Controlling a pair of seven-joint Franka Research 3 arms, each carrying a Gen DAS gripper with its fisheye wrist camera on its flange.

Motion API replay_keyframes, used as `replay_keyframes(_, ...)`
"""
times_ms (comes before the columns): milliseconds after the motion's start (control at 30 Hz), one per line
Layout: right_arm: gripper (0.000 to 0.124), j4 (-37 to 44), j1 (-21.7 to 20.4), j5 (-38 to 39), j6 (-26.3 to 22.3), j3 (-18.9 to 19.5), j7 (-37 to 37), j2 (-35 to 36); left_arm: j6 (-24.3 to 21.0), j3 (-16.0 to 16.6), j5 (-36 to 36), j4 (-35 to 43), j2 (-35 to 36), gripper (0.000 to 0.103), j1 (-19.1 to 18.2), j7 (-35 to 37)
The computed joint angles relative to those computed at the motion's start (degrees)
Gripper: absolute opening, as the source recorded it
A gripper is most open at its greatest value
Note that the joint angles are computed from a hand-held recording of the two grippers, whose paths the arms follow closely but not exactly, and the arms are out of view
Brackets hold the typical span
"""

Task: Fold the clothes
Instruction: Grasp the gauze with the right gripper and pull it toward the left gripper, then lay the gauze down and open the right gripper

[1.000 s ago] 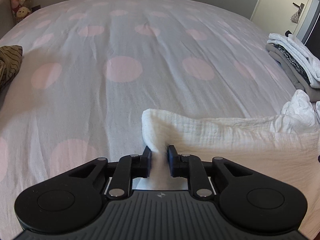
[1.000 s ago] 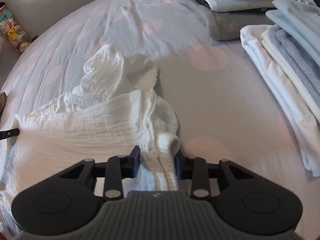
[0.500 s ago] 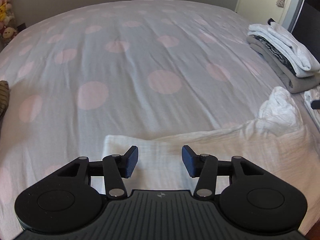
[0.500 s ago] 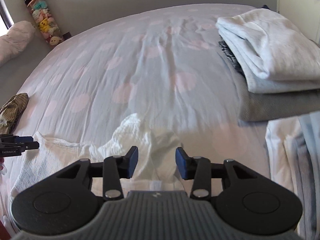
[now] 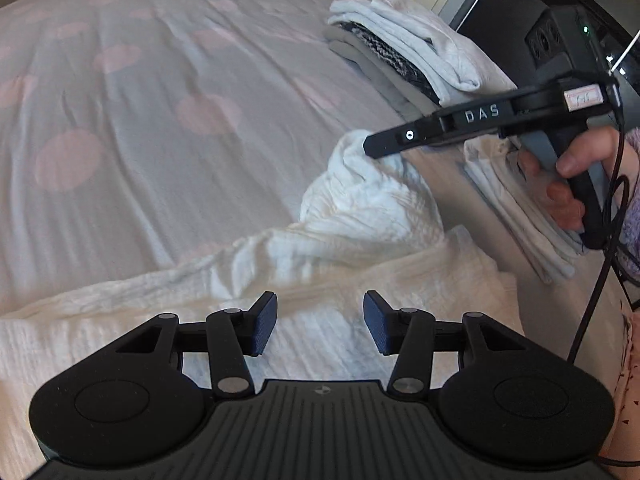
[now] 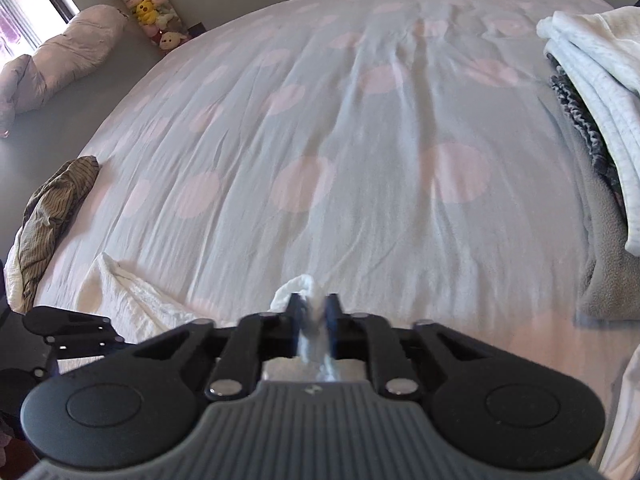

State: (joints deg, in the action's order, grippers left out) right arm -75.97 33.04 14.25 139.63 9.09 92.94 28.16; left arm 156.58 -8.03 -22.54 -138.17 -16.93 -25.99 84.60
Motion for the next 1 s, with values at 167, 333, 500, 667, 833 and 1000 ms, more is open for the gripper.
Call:
replay_keyframes(167,0.008,-4.43,-1.06,3.36,1.64,2.55,-6.40,-4.80,-0.54,-1.00,2.03,-0.68,0.81,0.042,1.03,-1.95)
replay_keyframes(333,0.008,-10.98,-0.38,6.54,3.57,4.25,-11.81,-10.51,0.47,-1.40,3.50,-1.42,0.61,0.038,1.45,-3.86)
replay_keyframes(500,0.008,-19.76,3.29,0.77,5.23,4.11,-14.59,-15.86,0.66,-1.83,6.16,-1.92,-0.16,0.038,1.57,-6.35)
replay_keyframes(667,0.008,-24.74,5.57,-4.11,3.88,3.96,-11.91,-16.94,0.06,-1.31,7.24,-1.51,-1.61,0.038,0.96,-6.95)
replay_keyframes(833,0.009,-24.72,7.11,-9.99,0.67,2.91,-4.20,-16.07,3.16,-0.69,7.52,-2.15,-3.75,0.038,-0.28,-7.16)
replay_keyframes(1000,0.012,-26.10,6.93,-10.62,1.04,3.15,-1.15,-16.97,4.74,3.04,-0.65,-1.59,-1.68,0.038,-7.14,1.89)
